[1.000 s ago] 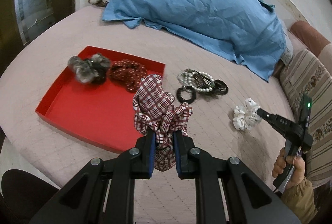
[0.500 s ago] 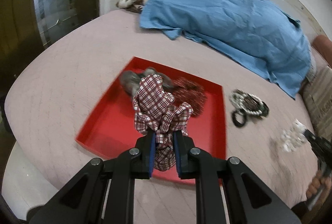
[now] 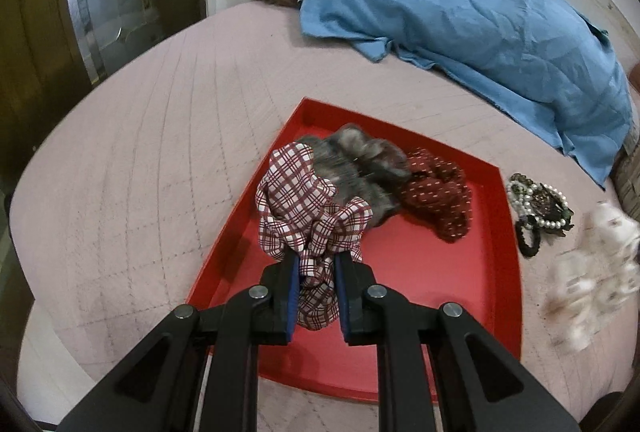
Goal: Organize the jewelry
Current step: 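Carry the plaid scrunchie with left while right carries the white scrunchie to the tray, then lower both scrunchies into the red tray and open both tools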
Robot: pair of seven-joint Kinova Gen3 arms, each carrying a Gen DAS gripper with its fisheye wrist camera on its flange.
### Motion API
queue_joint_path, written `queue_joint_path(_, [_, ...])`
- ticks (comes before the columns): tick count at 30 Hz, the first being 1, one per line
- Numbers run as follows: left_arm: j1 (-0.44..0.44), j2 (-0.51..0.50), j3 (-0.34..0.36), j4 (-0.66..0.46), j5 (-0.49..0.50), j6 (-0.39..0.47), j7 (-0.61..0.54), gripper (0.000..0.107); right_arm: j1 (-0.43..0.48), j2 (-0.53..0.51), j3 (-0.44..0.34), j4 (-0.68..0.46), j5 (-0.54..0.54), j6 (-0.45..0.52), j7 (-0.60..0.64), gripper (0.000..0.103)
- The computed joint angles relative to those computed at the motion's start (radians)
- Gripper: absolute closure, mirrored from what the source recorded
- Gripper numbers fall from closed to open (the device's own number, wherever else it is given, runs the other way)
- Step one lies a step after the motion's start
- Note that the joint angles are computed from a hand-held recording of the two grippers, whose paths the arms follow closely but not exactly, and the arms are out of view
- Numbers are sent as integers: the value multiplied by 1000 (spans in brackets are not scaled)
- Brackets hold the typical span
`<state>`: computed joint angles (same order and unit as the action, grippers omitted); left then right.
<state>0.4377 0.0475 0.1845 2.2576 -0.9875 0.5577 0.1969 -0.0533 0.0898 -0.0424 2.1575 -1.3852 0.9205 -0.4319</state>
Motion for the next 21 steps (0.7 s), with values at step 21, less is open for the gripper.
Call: queue_joint_path(21, [-37,-58,60,68,-136,10,163,67,-283,207,-262,-155,319,-425,-376,79])
